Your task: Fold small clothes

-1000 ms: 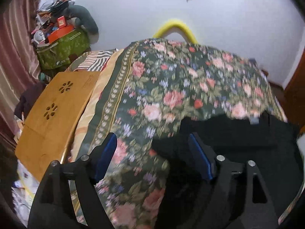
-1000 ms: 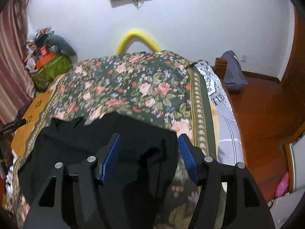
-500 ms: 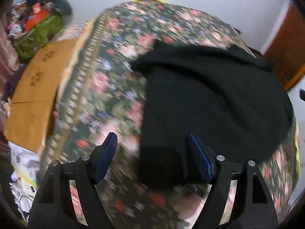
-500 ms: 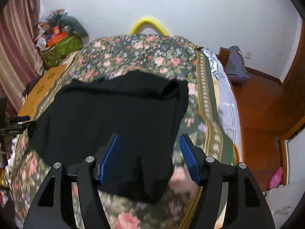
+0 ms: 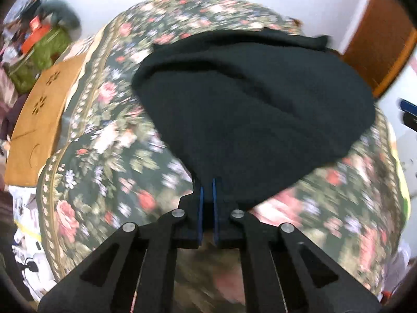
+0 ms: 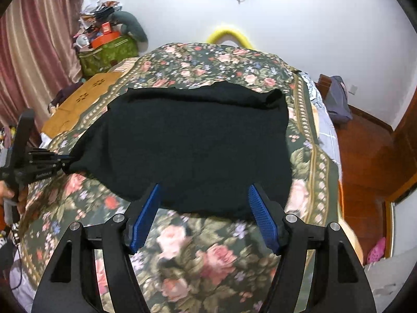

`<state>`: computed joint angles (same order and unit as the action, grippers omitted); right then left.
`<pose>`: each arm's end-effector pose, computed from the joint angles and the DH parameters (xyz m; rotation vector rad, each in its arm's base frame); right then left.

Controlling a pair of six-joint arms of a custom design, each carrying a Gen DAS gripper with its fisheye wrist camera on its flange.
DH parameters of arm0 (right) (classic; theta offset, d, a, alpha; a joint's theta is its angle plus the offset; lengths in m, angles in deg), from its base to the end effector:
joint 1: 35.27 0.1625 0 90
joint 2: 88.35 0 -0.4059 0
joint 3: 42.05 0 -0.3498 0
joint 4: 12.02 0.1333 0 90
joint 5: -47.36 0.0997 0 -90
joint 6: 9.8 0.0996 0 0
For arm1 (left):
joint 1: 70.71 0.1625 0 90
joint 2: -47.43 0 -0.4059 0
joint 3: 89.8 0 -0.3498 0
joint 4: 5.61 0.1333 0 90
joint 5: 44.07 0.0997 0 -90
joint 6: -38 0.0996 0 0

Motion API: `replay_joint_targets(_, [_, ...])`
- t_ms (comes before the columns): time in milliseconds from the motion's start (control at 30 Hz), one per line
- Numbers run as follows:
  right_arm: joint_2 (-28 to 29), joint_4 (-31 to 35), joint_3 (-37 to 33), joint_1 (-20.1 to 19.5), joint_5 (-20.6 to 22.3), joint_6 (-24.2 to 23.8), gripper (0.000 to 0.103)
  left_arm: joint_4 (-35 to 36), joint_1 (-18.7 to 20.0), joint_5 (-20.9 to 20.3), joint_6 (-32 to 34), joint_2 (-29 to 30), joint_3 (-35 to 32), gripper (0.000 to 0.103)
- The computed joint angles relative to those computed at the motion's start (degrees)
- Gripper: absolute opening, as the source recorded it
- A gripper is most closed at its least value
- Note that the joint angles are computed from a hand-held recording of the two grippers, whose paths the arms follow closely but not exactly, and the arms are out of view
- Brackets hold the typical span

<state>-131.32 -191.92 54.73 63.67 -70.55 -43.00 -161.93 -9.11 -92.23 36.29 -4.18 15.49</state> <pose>0.1845 -0.6148 0.1445 0.7000 -2.3719 0.6564 -0.0967 -0.5988 0.1482 0.4636 2.4028 -0.5043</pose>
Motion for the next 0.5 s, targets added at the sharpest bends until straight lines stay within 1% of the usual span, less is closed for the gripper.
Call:
replay_joint_targets(100, [-0.5, -0.8, 2.0, 0.4, 0.6, 0.4, 0.066, -1.6, -2.7, -3.0, -1.6, -1.8, 4.0, 0.004])
replay_joint_targets(233, [-1.5, -1.9, 5.1, 1.0, 1.7, 0.5, 0.066, -3.1, -6.4, -4.0, -2.3, -2.8, 8.0, 0.004])
replay_joint_targets(333, [-2.2, -2.8, 7.6, 1.4, 1.8, 0.0, 0.066, -2.8, -8.6, -5.2, -2.9, -2.8, 9.9, 0.004])
replay_joint_targets(433, [-2.3, -4.1, 8.9, 1.7, 1.4, -0.6, 0.066, -4.3, -11.5, -2.2, -1.6, -1.6, 11.6, 0.006])
replay_joint_targets(500, [-2.2, -4.0, 9.2, 1.6, 1.5, -0.4, 0.066, -4.4, -12.4, -0.2, -1.6, -1.2, 11.7, 0.007])
